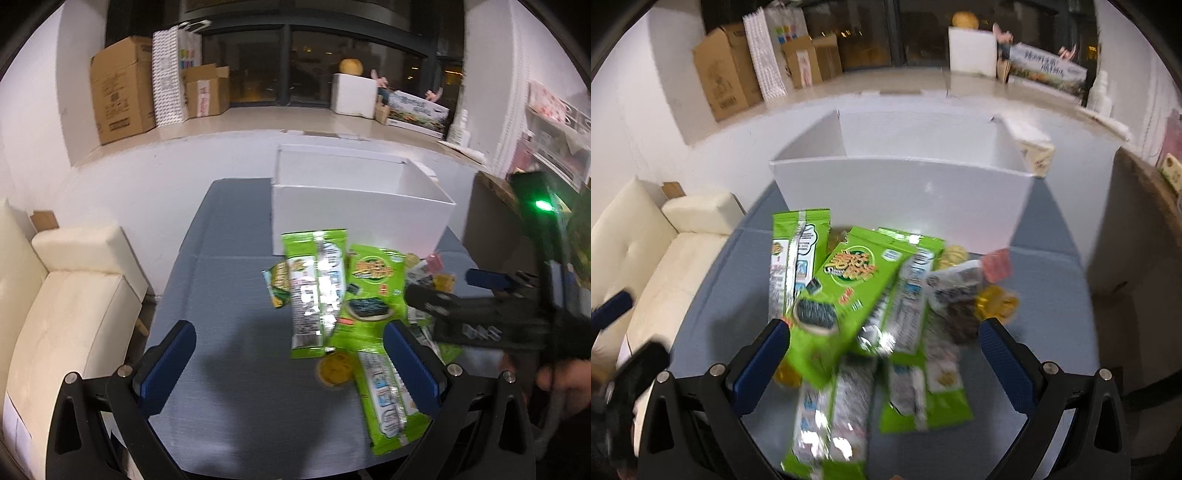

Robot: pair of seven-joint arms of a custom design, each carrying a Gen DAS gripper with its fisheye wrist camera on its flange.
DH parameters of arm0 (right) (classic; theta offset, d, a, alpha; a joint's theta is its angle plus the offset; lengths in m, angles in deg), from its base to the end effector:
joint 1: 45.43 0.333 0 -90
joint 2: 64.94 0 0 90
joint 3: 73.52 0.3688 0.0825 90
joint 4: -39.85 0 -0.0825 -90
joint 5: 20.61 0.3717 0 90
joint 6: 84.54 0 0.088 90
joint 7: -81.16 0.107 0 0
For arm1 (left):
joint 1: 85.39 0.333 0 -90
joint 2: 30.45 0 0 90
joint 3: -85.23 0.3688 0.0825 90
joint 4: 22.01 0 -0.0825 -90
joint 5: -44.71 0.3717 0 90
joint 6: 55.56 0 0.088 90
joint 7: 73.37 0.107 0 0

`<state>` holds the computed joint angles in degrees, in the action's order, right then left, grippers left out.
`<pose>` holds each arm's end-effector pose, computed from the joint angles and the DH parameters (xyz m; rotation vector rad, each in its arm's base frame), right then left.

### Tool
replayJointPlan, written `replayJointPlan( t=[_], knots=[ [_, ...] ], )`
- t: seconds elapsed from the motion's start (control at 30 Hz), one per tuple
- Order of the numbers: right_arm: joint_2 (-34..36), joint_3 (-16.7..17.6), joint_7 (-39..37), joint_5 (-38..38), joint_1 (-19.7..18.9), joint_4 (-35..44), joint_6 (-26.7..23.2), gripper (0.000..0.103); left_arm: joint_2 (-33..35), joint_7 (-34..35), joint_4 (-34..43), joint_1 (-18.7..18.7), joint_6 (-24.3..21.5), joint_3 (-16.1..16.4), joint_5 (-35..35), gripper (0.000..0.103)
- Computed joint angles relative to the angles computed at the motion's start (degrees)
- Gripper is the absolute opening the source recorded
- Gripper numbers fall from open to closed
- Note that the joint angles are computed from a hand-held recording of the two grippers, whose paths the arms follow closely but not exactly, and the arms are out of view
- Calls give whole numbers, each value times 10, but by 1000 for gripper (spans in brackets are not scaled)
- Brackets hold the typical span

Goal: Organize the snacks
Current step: 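Grasp a green seaweed packet with the right tool while the left tool grasps a green snack strip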

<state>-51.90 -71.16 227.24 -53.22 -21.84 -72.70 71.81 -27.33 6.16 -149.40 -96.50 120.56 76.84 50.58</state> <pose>0.5681 0.2969 0.4730 -1.7756 1.8985 -0.5192 0.5410 -0.1987 0.5061 -1.5680 2.0257 -0.9057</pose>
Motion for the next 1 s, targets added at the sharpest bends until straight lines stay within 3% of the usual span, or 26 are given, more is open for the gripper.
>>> replayJointPlan(
  t=[0.17, 0.3, 0.37, 0.43, 0.47, 0.53, 0.6, 0.7, 0.87, 1.0],
  knots=[
    [75, 21, -48, 84, -9, 99, -58, 103, 7, -14, -2, 5, 1, 10, 2, 103],
    [123, 10, -42, 117, 6, 170, -125, 103, 10, 4, -5, 9, 6, 7, -18, 103],
    [133, 8, -42, 124, 11, 182, -131, 103, 11, 3, -7, 8, 9, 10, -17, 103],
    [145, 8, -47, 126, 18, 196, -148, 98, 13, 4, -5, 6, 9, 12, -19, 103],
    [152, 9, -54, 129, 20, 205, -164, 88, 15, 6, -3, 6, 8, 12, -21, 103],
    [150, -2, -46, 108, 33, 201, -159, 85, 19, 18, -1, 8, 10, 8, -32, 103],
    [145, 3, -54, 110, 30, 194, -146, 74, 27, 38, 3, 11, 15, 4, -50, 103],
    [127, 1, -50, 111, 27, 167, -118, 74, 43, 46, 19, 7, 8, 7, -61, 103],
    [79, 8, -51, 127, 9, 106, -70, 74, 83, 144, 62, 35, -15, -45, -152, 103],
    [21, -5, -22, 109, -1, 32, -18, 74, 119, 129, 105, -11, -38, -10, -130, 103]
  ],
)
